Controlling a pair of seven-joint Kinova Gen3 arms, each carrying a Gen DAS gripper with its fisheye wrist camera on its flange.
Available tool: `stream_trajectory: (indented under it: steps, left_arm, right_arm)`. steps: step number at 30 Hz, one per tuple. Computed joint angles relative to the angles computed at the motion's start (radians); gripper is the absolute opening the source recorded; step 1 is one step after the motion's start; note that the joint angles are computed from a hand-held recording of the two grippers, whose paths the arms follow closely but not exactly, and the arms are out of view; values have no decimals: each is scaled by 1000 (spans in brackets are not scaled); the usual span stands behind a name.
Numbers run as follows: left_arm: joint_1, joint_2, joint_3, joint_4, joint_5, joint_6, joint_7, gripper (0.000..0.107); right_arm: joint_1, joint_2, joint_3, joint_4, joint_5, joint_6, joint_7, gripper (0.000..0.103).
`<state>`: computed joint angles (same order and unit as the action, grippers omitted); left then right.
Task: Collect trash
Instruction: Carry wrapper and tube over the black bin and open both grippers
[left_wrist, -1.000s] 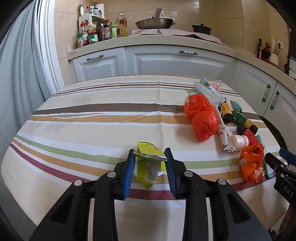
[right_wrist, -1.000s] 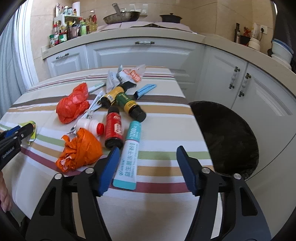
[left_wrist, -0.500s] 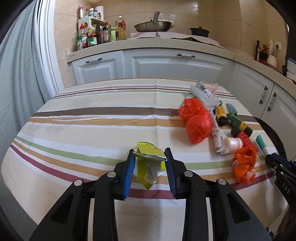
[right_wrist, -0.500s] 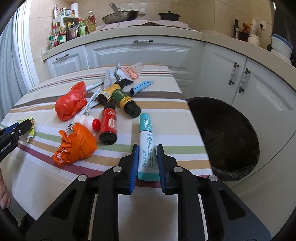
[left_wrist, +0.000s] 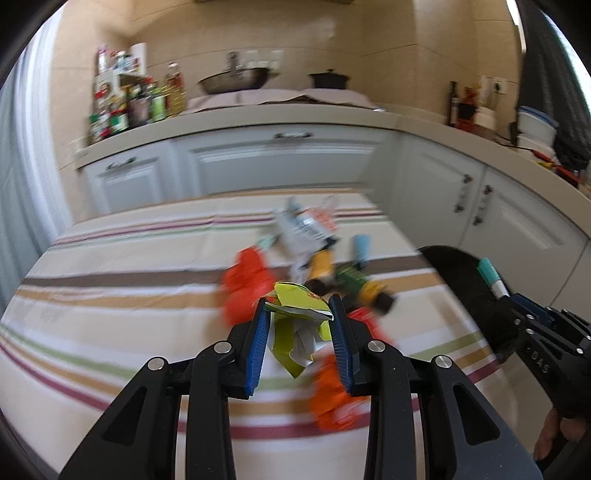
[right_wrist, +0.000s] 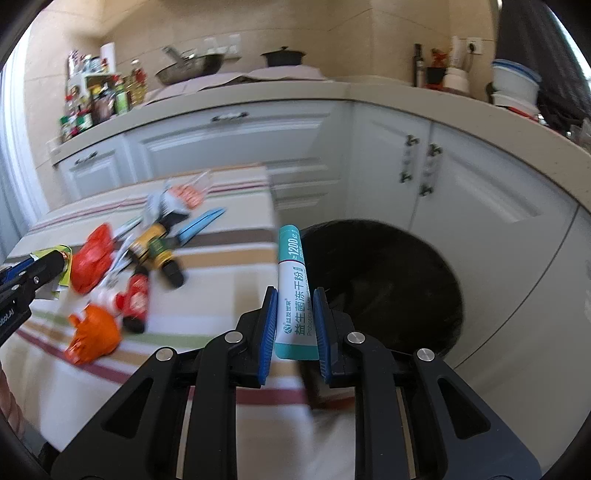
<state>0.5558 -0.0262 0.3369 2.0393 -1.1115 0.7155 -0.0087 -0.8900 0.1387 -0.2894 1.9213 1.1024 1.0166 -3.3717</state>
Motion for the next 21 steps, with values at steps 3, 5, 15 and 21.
stream_trajectory:
  steps: [3,5,15,21]
  left_arm:
    - [16,43,1,-51,-17,-24,-7,33]
    - [33,76,-9,-93,-17,-42,-21,33]
    - [154,242,-96,-279,-16,-54,-113,33]
    - [195,311,-138,-365,59,-72,-239,33]
  right_arm:
    - [19,-22,11,22,24,10,-15,20]
    - [37,-34,13,34,39,15,-21,20]
    - [160,-46,40,73,97,-44,-23,20]
    - [208,-50,54,96,100,-101,-40,20]
